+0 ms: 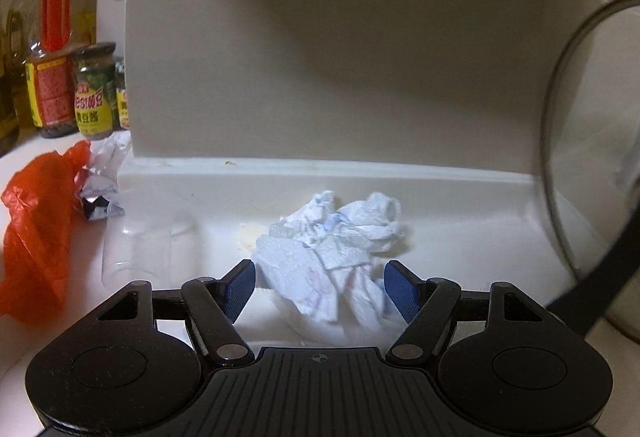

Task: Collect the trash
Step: 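Move both open tools back up toward the orange bag and crumpled paper, then grasp the orange plastic bag with the left tool while the right tool grasps crumpled white paper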

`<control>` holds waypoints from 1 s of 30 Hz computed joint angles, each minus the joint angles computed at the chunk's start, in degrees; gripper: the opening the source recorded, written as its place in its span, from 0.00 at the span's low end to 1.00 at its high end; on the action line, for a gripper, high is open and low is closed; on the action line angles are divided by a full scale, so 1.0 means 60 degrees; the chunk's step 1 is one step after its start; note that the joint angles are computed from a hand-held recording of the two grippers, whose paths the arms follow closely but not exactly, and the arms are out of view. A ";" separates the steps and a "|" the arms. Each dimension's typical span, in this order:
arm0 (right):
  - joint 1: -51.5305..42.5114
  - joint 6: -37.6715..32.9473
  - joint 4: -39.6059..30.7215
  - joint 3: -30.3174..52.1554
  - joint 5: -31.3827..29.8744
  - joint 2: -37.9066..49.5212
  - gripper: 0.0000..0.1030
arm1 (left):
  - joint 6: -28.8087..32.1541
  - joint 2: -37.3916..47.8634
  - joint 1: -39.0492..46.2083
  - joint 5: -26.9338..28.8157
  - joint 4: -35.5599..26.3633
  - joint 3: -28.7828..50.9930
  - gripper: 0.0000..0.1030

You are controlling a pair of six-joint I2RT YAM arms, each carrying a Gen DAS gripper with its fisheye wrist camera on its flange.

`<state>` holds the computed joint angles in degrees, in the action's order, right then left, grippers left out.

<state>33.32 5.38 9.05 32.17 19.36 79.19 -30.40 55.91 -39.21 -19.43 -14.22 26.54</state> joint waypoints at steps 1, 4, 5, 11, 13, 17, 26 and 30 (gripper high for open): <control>0.0077 -0.0140 0.0114 0.0018 0.0054 0.0111 0.40 | 0.0017 0.0072 0.0033 -0.0004 0.0005 0.0015 0.85; 0.0462 -0.0346 0.0355 -0.0144 0.0331 0.0004 0.25 | 0.0064 0.0244 0.0109 -0.0014 0.0025 0.0012 0.85; 0.0650 -0.0398 0.0456 -0.0236 0.0483 -0.0120 0.22 | 0.0095 0.0302 0.0160 0.0018 0.0053 0.0004 0.85; 0.2092 -0.0578 0.0574 -0.0649 0.1025 -0.1093 0.19 | 0.0250 0.0534 0.0447 0.0165 0.0319 -0.0057 0.85; 0.2557 -0.0326 0.0363 -0.0729 0.1170 -0.1442 0.19 | 0.0284 0.0631 0.0532 0.0211 0.0434 -0.0060 0.85; 0.3249 0.0009 0.0114 -0.0783 0.1676 -0.1767 0.19 | 0.0336 0.0909 0.0700 0.0307 0.0689 0.0011 0.85; 0.3502 0.1182 -0.0869 -0.0929 0.1857 -0.2697 0.19 | -0.0174 0.2113 0.1105 0.0816 0.2035 0.0421 0.84; 0.3527 0.1449 -0.1051 -0.1000 0.1924 -0.2819 0.19 | -0.0170 0.2735 0.1271 0.0861 0.2025 0.0802 0.56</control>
